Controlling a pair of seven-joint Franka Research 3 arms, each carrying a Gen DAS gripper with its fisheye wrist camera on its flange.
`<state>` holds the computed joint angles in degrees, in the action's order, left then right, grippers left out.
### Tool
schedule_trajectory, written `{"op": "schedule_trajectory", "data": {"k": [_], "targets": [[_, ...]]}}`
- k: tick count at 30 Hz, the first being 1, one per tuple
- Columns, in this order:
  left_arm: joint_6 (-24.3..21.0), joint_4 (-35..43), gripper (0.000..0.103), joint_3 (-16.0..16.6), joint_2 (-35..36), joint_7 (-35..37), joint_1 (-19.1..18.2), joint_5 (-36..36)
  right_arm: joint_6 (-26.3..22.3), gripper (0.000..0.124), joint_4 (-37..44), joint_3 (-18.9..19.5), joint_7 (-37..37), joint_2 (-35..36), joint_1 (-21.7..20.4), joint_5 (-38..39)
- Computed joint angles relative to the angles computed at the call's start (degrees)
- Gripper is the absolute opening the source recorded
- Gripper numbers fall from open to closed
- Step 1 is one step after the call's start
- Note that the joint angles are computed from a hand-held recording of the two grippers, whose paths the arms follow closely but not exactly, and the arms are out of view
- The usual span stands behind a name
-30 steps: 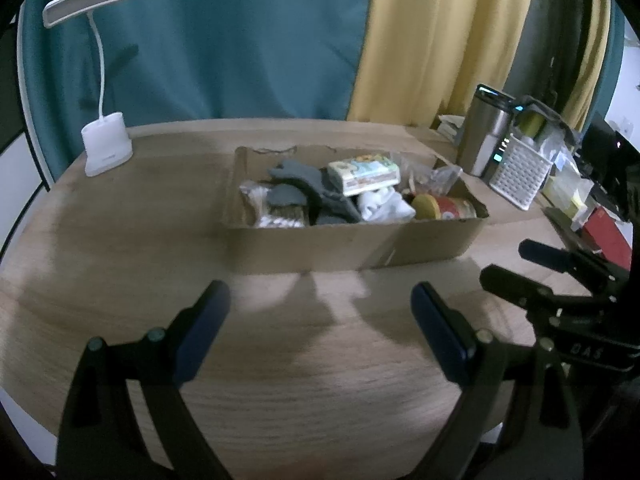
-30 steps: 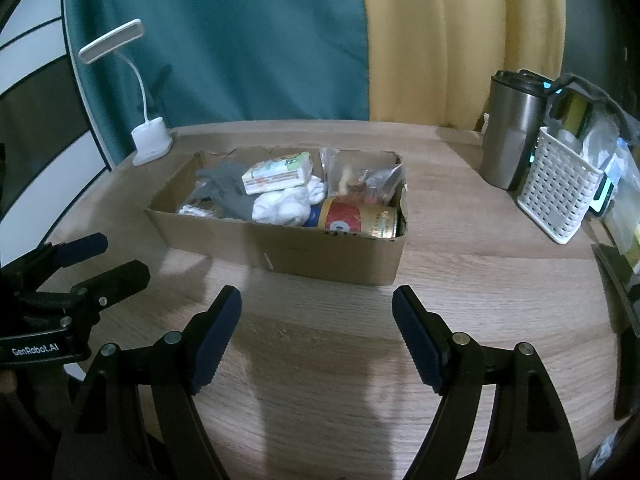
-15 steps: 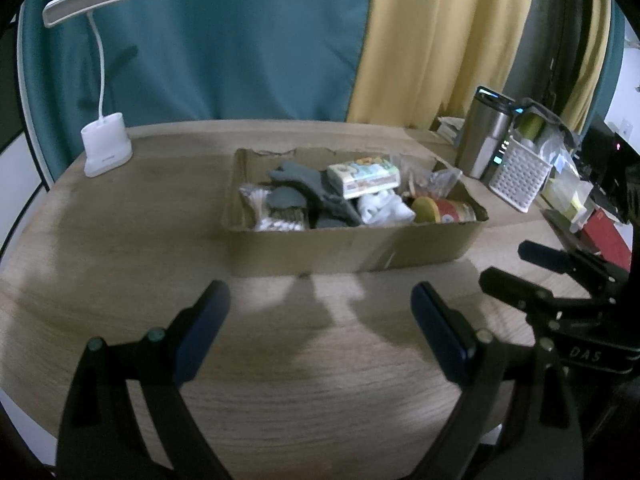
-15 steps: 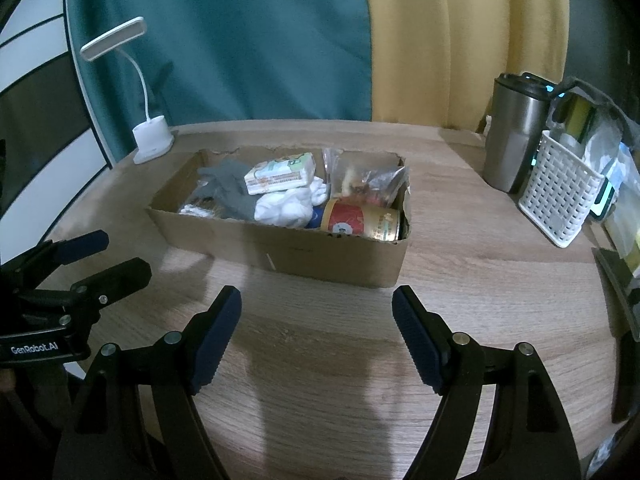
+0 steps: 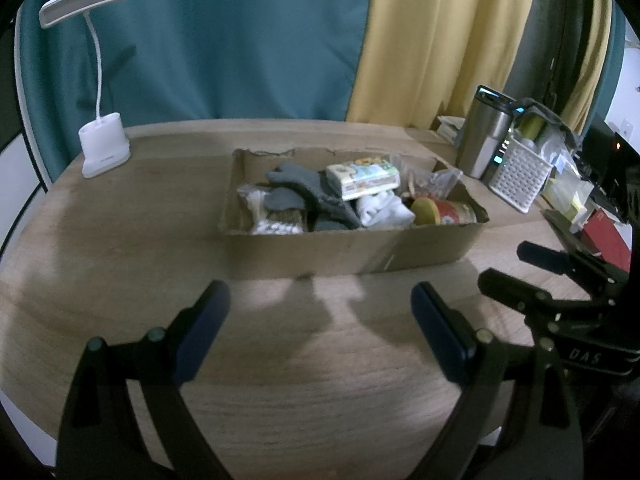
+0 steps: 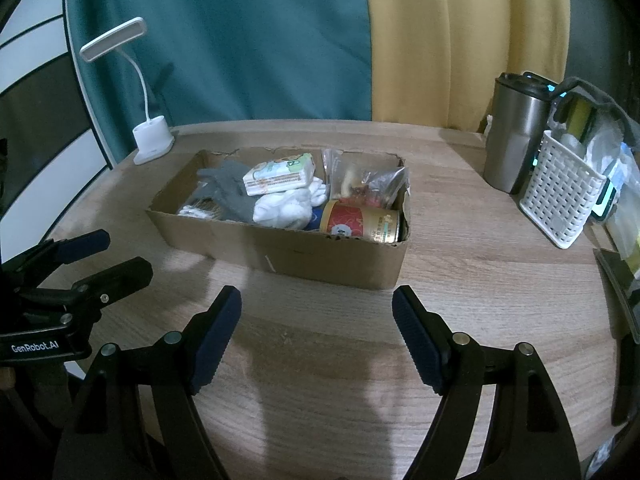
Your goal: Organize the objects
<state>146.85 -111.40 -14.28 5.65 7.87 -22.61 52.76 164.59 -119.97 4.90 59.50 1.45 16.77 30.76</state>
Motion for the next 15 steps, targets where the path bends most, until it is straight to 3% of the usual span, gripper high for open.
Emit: {"op": "schedule_trajectory", "data": {"k": [15], "targets": [[0.8, 2.8, 0.093, 0.7, 2.0, 4.5, 0.0, -2.4, -2.2, 0.081, 3.2, 0.1, -0.4, 2.3, -0.6, 0.2]]}}
